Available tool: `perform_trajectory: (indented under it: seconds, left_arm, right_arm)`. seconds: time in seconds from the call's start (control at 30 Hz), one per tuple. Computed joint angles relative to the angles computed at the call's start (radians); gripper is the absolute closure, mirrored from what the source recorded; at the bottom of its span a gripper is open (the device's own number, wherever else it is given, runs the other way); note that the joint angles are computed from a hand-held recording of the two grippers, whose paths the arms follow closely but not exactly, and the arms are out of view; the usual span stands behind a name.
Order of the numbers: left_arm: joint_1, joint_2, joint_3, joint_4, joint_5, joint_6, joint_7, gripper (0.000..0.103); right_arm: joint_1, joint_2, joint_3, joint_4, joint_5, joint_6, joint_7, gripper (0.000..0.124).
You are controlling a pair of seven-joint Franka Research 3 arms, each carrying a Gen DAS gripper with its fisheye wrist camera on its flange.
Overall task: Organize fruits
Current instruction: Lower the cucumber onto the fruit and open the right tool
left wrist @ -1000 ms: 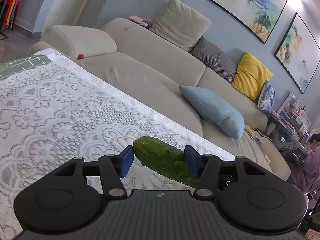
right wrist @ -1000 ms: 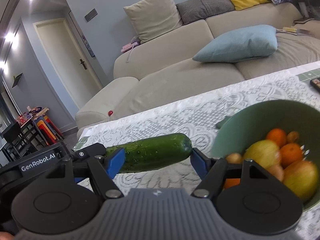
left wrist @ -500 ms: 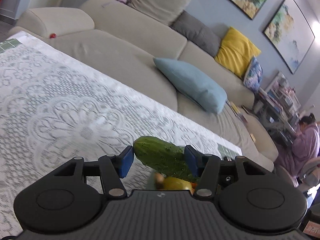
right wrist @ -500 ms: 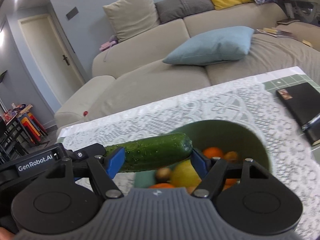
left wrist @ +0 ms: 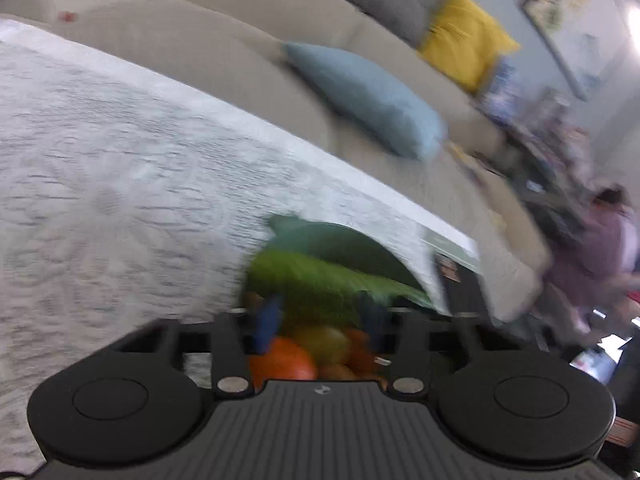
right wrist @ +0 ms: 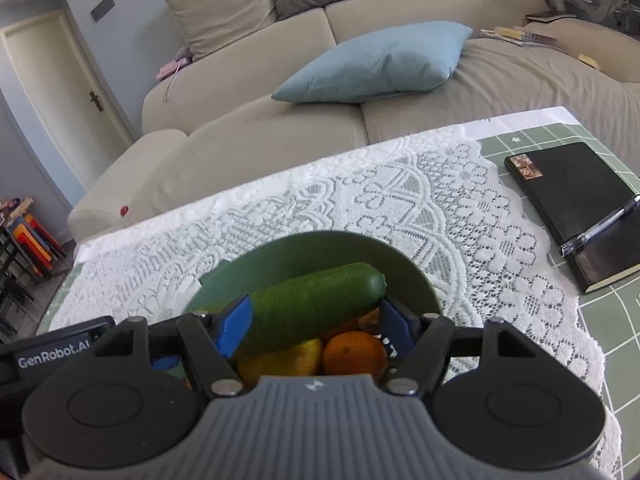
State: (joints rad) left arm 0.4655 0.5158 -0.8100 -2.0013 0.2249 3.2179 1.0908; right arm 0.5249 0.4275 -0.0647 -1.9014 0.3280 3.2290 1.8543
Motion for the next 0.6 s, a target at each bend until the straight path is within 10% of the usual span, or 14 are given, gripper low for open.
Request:
perform_trajectory:
  seconds: [0.43, 0.6]
  left_arm:
    - [-0.002, -0.024, 0.011, -0.007, -0.055, -0.030, 0.072, 0.066]
    - [0.010, -0.066, 0.012, -0.034, -0.055, -0.016, 0.100, 0.060]
  right_arm:
    - [0.024, 0.043, -0.034, 0.051, -0.062, -0.069, 0.054, 0.080]
    - [0.128, 0.026, -0.140, 0.034, -0.124, -0.064, 0.093, 0.069]
